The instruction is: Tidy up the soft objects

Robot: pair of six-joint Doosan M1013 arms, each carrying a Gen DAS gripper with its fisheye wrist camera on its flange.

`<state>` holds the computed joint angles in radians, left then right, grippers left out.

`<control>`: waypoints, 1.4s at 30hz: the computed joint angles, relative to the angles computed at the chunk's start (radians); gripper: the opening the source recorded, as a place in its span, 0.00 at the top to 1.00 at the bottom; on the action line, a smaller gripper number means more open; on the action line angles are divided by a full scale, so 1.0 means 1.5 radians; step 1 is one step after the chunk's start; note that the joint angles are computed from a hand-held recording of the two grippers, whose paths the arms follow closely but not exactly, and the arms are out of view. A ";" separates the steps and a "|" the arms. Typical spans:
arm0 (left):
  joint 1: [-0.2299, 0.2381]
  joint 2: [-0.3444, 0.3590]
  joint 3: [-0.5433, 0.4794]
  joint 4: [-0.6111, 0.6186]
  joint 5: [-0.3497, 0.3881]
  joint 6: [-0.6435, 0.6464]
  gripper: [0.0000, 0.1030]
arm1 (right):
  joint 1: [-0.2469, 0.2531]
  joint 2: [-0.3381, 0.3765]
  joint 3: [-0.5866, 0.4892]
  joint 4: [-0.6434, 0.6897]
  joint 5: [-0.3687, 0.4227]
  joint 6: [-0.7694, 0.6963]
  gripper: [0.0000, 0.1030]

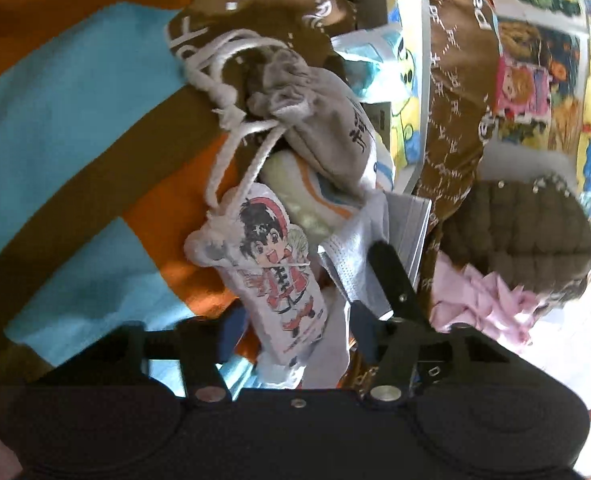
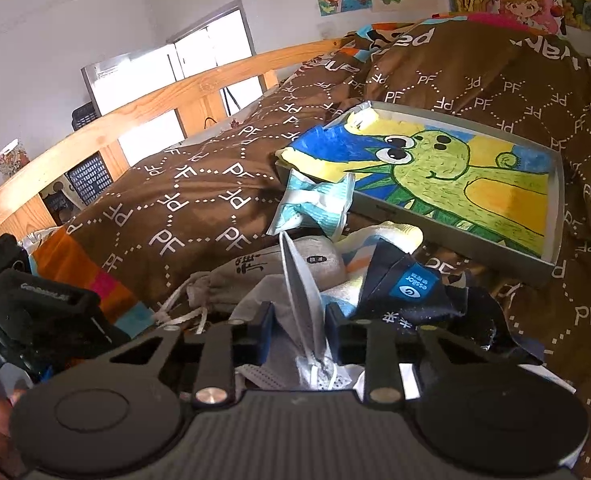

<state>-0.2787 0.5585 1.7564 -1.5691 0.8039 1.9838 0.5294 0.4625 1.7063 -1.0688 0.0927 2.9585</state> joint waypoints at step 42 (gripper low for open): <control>-0.062 -0.054 -0.073 -0.050 -0.253 0.574 0.89 | -0.018 -0.007 0.038 -0.755 0.241 0.908 0.83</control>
